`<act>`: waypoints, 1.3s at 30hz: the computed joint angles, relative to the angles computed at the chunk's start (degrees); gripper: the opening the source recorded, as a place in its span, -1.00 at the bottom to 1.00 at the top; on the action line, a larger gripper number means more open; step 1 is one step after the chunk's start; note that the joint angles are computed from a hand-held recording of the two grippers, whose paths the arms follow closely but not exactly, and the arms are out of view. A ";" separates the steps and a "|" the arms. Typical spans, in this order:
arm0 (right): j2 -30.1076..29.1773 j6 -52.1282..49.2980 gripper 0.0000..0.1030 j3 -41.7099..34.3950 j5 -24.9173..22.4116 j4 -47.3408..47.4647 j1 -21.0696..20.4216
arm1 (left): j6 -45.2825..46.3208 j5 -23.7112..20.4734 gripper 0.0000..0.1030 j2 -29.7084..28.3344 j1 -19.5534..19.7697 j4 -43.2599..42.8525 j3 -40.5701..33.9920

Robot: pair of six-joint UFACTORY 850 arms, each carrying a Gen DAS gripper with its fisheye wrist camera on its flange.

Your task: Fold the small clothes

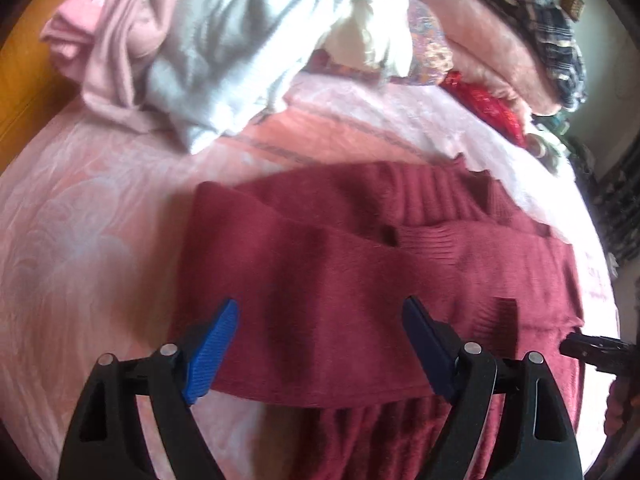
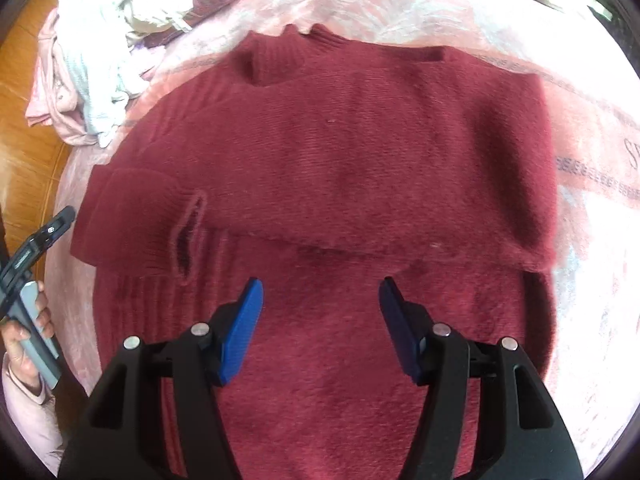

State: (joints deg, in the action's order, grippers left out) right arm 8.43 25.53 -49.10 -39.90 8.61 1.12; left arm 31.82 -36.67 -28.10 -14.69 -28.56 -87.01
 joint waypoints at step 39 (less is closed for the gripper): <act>7.70 -5.47 -0.91 0.01 3.39 1.63 -11.95 | -6.51 5.56 0.72 -2.59 -0.61 3.13 -1.18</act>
